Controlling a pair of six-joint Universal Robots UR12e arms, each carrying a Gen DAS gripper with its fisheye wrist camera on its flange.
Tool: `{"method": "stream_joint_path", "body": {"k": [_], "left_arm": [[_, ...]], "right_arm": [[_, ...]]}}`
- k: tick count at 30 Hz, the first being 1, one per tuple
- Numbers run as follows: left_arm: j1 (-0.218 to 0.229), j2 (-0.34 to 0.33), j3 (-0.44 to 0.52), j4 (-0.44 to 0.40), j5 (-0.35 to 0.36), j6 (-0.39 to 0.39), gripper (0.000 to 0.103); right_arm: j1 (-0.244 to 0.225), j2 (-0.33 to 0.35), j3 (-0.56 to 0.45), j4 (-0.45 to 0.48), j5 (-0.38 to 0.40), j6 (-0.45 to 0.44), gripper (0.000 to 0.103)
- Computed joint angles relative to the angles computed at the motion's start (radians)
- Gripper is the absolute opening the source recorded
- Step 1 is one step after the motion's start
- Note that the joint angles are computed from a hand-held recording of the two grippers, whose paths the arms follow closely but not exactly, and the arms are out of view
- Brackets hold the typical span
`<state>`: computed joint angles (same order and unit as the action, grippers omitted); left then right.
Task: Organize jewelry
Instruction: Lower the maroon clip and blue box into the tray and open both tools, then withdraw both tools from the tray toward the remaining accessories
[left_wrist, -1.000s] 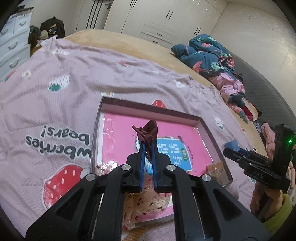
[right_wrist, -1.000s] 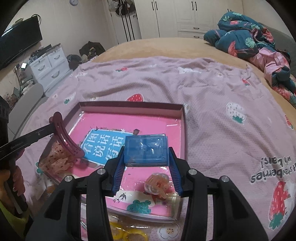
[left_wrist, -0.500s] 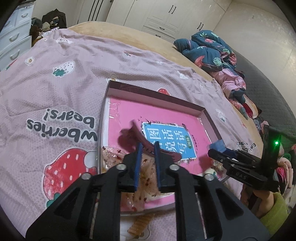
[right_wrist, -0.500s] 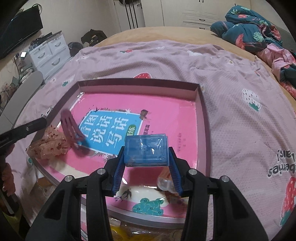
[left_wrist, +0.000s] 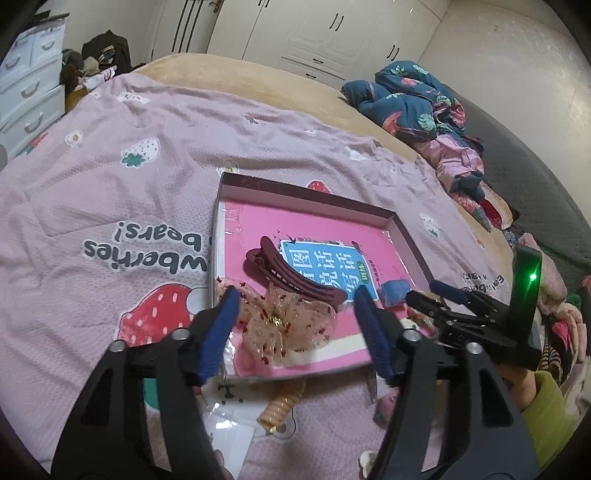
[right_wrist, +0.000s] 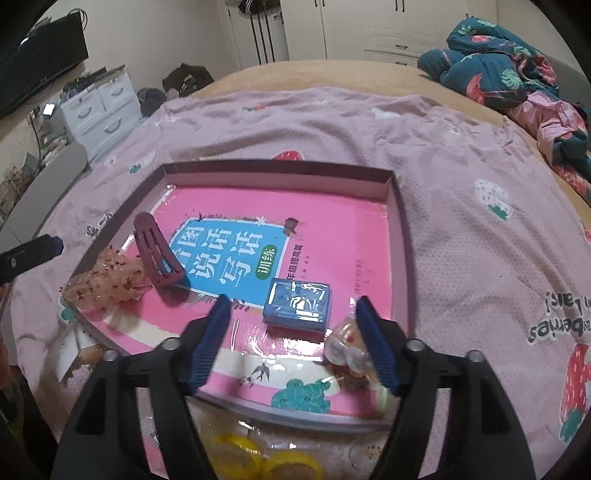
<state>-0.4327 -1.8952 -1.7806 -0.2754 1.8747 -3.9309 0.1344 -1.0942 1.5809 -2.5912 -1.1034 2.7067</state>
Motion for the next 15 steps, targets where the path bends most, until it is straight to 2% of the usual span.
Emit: {"method": "stream_joint_path", "body": {"k": [4,10,12,15], "left_arm": [[-0.012,0.015,-0.011,0.012,0.027,-0.021,0.074],[-0.035,0.038,-0.021,0.020,0.088,-0.044,0.090],[-0.044,0.049,-0.025,0.027,0.116,-0.054,0.094],[-0.056,0.064,-0.031,0.033,0.156,-0.067,0.094]], "right_arm": [[-0.019,-0.028,0.032,-0.042,0.021,0.020,0.084],[-0.055,-0.073,0.082,-0.098,0.064,0.058,0.089],[-0.065,-0.086,0.097,-0.118,0.075,0.069,0.090],[-0.082,-0.109,0.121,-0.149,0.100,0.085,0.091]]}}
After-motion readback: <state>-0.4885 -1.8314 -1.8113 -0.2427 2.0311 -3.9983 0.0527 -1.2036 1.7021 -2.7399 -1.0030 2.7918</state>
